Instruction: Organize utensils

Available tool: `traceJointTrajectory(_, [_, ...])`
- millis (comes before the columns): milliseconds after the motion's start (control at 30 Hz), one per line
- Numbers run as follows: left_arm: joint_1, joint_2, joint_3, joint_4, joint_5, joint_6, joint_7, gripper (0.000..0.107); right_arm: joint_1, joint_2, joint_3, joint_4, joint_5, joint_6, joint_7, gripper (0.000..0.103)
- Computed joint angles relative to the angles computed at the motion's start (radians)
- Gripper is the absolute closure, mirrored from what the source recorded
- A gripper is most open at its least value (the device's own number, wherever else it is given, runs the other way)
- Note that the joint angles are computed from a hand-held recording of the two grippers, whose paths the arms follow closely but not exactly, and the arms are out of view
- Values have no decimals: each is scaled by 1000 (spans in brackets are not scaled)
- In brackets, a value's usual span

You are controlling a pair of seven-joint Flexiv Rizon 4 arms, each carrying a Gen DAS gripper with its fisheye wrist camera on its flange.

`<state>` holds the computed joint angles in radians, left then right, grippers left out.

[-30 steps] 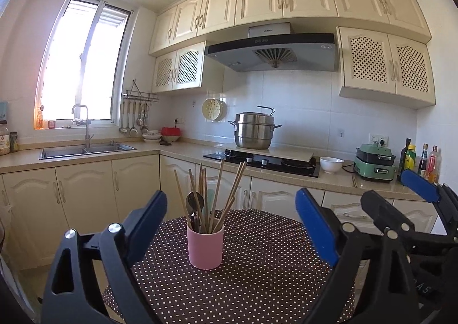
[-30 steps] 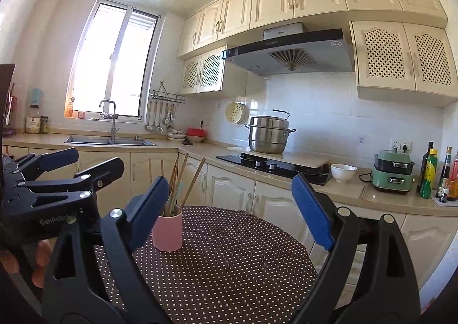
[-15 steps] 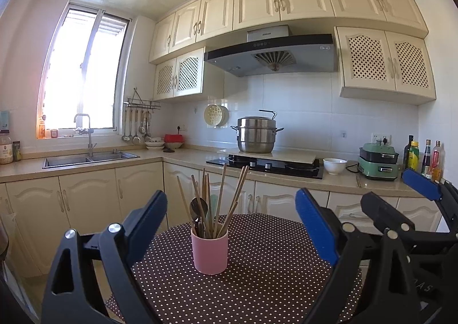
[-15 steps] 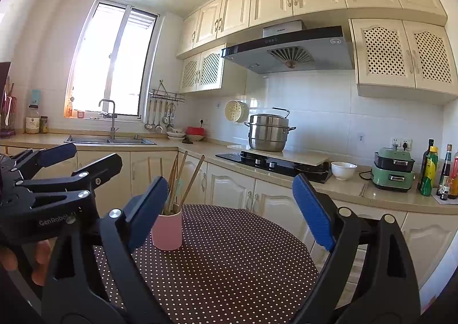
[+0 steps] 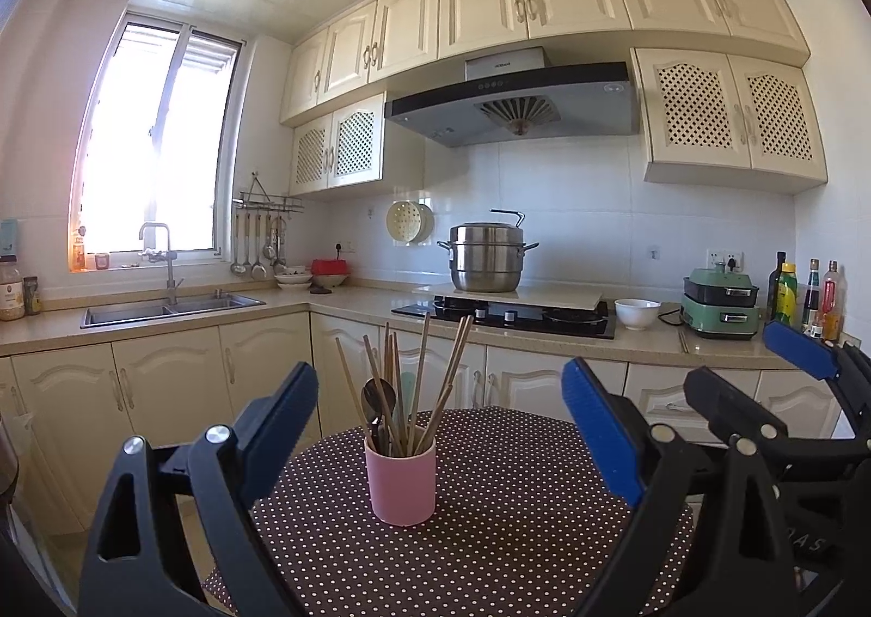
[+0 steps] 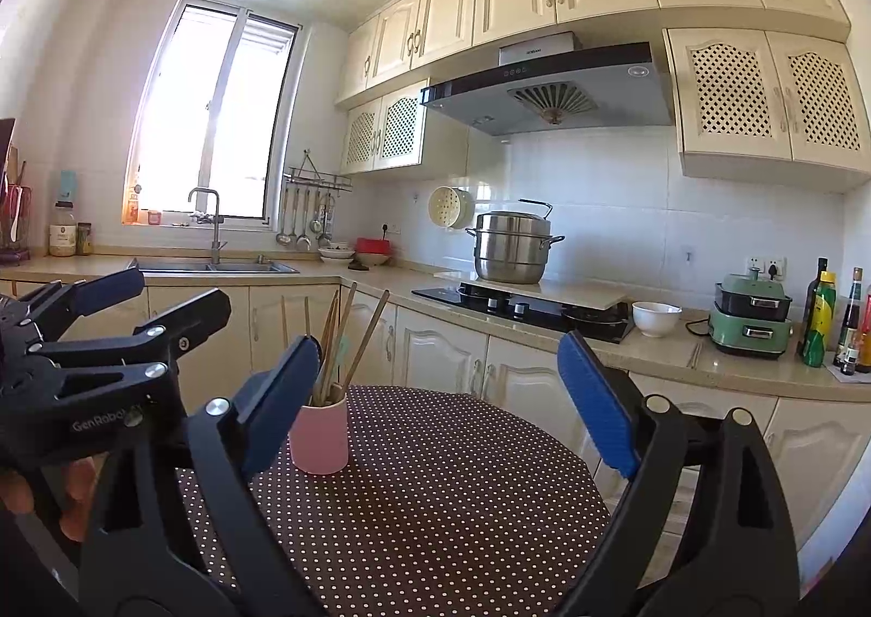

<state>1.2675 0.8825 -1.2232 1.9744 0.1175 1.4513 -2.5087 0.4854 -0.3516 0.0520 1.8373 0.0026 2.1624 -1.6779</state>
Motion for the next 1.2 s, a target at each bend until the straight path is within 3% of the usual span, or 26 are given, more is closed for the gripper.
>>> traceJointTrajectory(1200, [15,-6,-15,-8,-2,7,19,17,-12,-12,2,0,-15,9,19,15])
